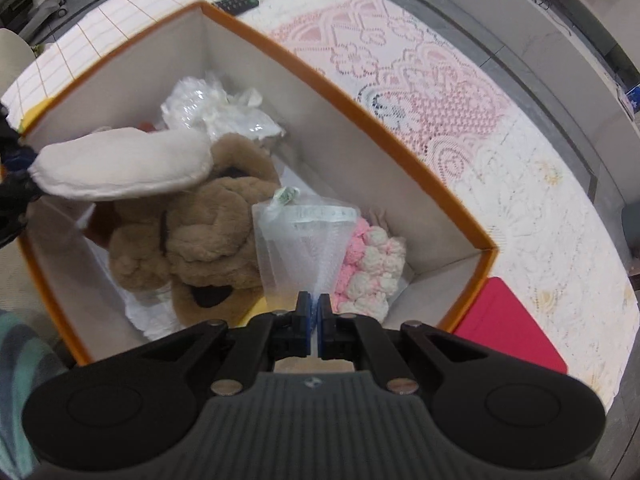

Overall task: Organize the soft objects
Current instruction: 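Carry the white pad and plastic bag over the orange box with both grippers, then open both grippers to drop the pad and bag into the box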

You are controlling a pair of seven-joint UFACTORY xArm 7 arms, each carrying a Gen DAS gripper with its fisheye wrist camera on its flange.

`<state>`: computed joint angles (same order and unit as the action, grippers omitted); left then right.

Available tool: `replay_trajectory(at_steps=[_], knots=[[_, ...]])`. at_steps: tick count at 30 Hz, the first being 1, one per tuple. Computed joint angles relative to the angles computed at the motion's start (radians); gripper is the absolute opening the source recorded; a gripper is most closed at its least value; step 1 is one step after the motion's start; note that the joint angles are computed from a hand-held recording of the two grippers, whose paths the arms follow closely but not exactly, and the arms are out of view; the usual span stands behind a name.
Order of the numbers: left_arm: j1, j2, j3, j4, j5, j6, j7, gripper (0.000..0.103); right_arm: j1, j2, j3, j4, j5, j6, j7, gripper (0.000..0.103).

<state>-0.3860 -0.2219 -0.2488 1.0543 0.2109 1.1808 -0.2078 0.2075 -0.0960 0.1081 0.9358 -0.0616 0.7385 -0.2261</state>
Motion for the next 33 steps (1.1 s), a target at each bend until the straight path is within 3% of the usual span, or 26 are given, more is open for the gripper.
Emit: replay_trajectory(at_steps=[8, 10, 12, 13, 15, 21, 33], knots=[[0.010, 0.037, 0.020, 0.027, -0.037, 0.008, 0.006, 0.026, 0.001, 0.033, -0.003, 0.006, 0.018, 0.003, -0.037, 0.007], [0.012, 0.040, 0.021, 0.031, -0.041, 0.009, -0.004, 0.042, 0.000, 0.020, -0.006, -0.003, 0.026, -0.001, -0.058, 0.017], [0.013, 0.031, 0.023, 0.030, -0.047, 0.004, -0.008, 0.056, -0.001, 0.004, -0.007, -0.012, 0.028, -0.005, -0.073, 0.034], [0.016, 0.032, 0.027, 0.030, -0.052, -0.007, -0.002, 0.065, -0.001, 0.001, -0.007, -0.015, 0.025, -0.011, -0.078, 0.036], [0.015, 0.015, 0.024, 0.024, -0.054, -0.020, -0.011, 0.072, -0.001, -0.020, -0.005, -0.025, 0.019, -0.012, -0.084, 0.041], [0.008, -0.052, 0.004, 0.001, -0.057, -0.072, -0.046, 0.079, 0.004, -0.117, 0.003, -0.076, 0.010, -0.043, -0.077, 0.064], [0.008, -0.250, -0.064, -0.111, -0.036, -0.265, -0.178, 0.084, 0.035, -0.443, -0.032, -0.295, 0.086, -0.083, -0.108, 0.073]])
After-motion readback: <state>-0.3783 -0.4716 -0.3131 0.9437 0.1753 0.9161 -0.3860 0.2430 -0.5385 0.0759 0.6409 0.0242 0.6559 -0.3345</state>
